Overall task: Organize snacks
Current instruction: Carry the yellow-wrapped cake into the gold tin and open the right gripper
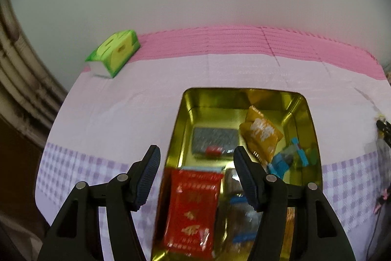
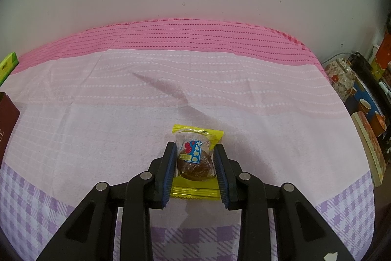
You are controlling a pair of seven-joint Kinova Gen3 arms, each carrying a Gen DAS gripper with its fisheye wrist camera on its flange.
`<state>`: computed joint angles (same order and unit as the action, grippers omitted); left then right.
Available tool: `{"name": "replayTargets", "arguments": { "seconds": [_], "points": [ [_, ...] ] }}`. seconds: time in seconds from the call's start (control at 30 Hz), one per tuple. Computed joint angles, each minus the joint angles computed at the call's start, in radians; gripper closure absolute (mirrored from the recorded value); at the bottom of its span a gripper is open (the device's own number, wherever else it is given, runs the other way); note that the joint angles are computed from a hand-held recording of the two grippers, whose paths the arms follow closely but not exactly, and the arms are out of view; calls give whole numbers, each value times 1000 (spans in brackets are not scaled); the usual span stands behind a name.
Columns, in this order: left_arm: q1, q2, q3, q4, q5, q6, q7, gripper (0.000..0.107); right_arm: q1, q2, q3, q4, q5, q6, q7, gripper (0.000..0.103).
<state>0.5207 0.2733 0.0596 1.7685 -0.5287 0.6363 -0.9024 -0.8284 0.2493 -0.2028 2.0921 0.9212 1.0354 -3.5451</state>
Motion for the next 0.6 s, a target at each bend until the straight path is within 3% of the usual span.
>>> {"name": "replayTargets", "arguments": {
  "seconds": [0.3, 0.6],
  "points": [
    [-5, -89, -11, 120, -82, -36, 136, 44, -8, 0, -2, 2, -5, 4, -32, 75],
    [-23, -126, 26, 186, -179, -34, 250, 44, -24, 8, -9, -31, -50, 43, -36, 77]
  ]
}}
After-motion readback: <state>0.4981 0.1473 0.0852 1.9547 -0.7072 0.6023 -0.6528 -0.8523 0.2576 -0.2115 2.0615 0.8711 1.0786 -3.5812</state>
